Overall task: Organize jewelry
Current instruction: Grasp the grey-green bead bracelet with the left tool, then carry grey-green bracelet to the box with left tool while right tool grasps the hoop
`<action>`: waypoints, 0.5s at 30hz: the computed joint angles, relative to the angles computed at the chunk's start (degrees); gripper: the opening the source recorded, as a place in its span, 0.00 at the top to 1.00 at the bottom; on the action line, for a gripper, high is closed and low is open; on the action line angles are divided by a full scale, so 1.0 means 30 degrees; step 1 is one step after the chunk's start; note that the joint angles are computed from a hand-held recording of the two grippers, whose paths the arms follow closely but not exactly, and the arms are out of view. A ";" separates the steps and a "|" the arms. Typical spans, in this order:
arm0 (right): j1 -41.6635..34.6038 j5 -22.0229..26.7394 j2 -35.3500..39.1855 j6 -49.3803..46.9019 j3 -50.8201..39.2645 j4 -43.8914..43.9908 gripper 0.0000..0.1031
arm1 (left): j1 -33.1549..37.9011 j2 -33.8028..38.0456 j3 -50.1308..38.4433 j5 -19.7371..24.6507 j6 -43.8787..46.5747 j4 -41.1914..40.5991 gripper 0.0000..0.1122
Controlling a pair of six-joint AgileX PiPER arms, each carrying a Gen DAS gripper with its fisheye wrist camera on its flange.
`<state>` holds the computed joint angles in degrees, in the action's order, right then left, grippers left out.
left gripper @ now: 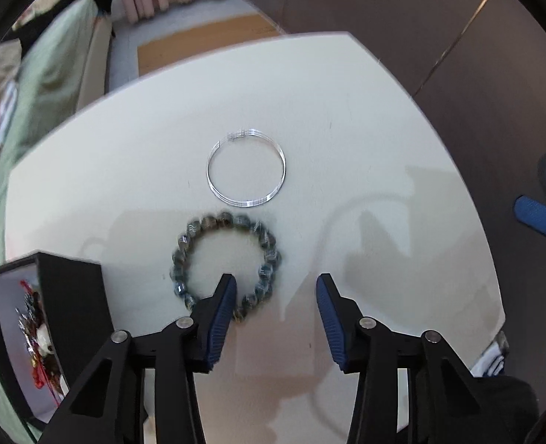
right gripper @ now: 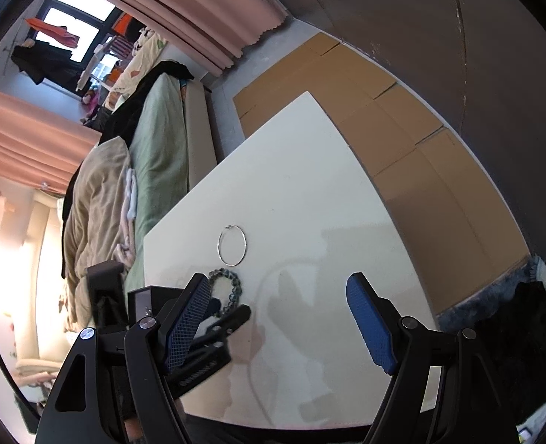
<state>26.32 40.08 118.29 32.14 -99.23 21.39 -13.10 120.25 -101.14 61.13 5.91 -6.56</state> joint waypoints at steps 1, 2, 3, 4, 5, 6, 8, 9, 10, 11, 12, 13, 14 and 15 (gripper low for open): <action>0.0066 0.0119 0.0118 0.0222 -0.0187 -0.0248 0.25 | -0.0153 -0.0087 0.0151 -0.0257 -0.0172 0.0433 0.68; 0.0140 0.0238 0.0249 0.0414 -0.0419 -0.0460 0.25 | -0.0301 -0.0150 0.0270 -0.0450 -0.0459 0.1081 0.78; 0.0250 0.0423 0.0401 0.0569 -0.0703 -0.0736 0.25 | -0.0326 -0.0143 0.0245 -0.0506 -0.0607 0.1366 0.88; 0.0295 0.0541 0.0493 0.0560 -0.0875 -0.0820 0.25 | -0.0239 -0.0132 0.0226 -0.0542 -0.0649 0.1438 0.91; 0.0360 0.0654 0.0602 0.0536 -0.1050 -0.0917 0.25 | 0.0134 -0.0092 0.0131 -0.0413 -0.0306 0.0801 0.92; 0.0410 0.0780 0.0708 0.0571 -0.1235 -0.1047 0.25 | 0.0396 -0.0003 -0.0118 -0.0153 -0.0061 0.0340 0.92; 0.0514 0.0977 0.0877 0.0753 -0.1448 -0.1327 0.25 | 0.0599 -0.0230 0.0156 -0.0283 0.0056 0.0383 0.92; 0.0522 0.1067 0.0969 0.0733 -0.1524 -0.1288 0.25 | 0.0645 -0.0359 0.0279 -0.0428 0.0175 0.0468 0.92; 0.0507 0.1108 0.1052 0.0624 -0.1551 -0.1111 0.25 | 0.0666 -0.0483 0.0423 -0.0551 0.0246 0.0279 0.92; 0.0507 0.1117 0.1099 0.0537 -0.1523 -0.0965 0.25 | 0.0862 -0.0612 0.0433 -0.0504 0.0455 -0.0116 0.92; 0.0512 0.1164 0.1187 0.0501 -0.1594 -0.0915 0.25 | 0.1050 -0.0764 0.0462 -0.0504 0.0665 -0.0404 0.92; 0.0540 0.1220 0.1257 0.0543 -0.1681 -0.0971 0.25 | 0.1119 -0.1010 0.0569 -0.0568 0.0753 -0.0558 0.92; 0.0585 0.1260 0.1323 0.0616 -0.1768 -0.1056 0.25 | 0.1236 -0.1211 0.0553 -0.0582 0.0897 -0.0752 0.92; 0.0612 0.1221 0.1393 0.0575 -0.1831 -0.1015 0.25 | 0.1359 -0.1239 0.0322 -0.0492 0.1049 -0.0982 0.92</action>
